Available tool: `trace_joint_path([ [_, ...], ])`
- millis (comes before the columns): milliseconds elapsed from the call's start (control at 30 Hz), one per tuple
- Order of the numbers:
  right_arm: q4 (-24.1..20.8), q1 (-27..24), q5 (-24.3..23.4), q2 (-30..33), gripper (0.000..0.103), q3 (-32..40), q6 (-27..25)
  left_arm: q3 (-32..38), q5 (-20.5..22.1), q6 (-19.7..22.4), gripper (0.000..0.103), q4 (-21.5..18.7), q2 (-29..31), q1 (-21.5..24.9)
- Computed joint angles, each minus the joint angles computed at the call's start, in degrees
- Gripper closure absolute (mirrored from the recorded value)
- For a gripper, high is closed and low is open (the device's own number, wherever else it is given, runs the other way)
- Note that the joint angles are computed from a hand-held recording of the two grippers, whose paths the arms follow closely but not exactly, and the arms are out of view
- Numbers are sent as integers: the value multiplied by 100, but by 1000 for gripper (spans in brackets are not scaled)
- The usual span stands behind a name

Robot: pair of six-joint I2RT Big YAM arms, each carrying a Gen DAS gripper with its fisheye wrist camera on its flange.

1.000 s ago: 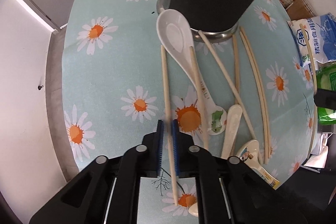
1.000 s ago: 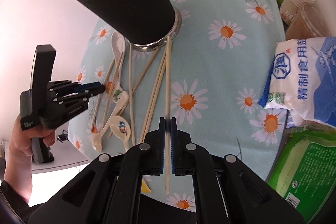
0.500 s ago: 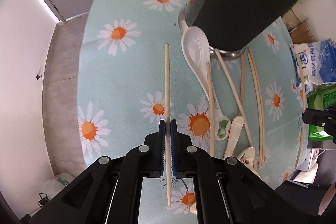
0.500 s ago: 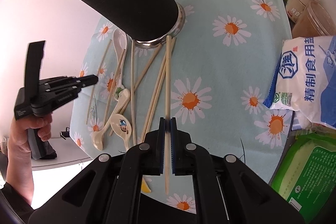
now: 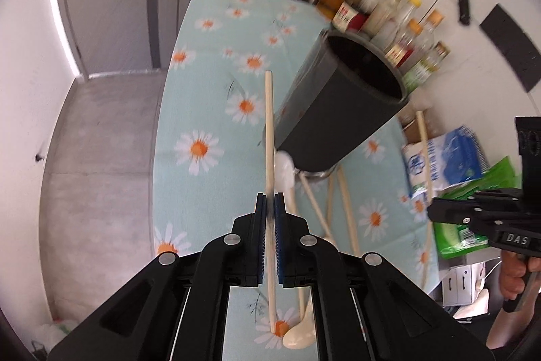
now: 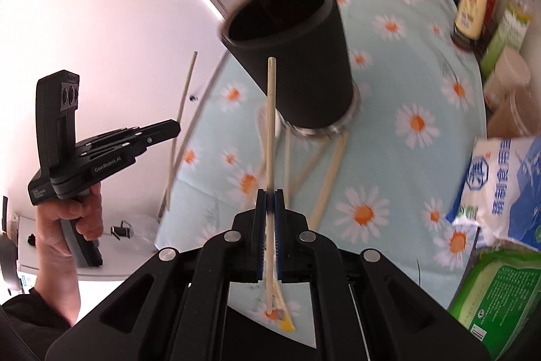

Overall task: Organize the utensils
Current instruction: 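Lift both chopsticks and carry them above the black utensil holder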

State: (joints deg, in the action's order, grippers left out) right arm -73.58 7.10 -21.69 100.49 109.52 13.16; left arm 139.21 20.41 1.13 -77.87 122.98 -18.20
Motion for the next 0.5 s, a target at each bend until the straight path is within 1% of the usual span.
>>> trace_joint_path([
  [33,70,20,20,0,97,40,36,68,85,14,99,38,-15,12],
  [133,418,65,91,-17,97,138,162,223,384,87,99,339,-20,29],
  [233,1110,64,35,-99,97,24,295,274,690,163,99,712,-65,40],
  [267,1302,64,103,-105,97,9,381,315,778,191,99,863,-50,29],
  [300,1598,52,161,-132,97,-51,496,432,860,228,99,898,4,17],
  [333,1807,25,154,-152,97,-85,575,718,1023,212,99,851,148,4],
  [400,2205,-19,188,-168,97,-125,758,992,1317,133,99,947,285,-7],
  [433,2460,-38,236,-180,97,-153,813,1135,1383,140,99,1001,354,-29],
  [500,2812,-65,415,-177,97,-135,895,1300,1583,103,99,1278,439,-67],
])
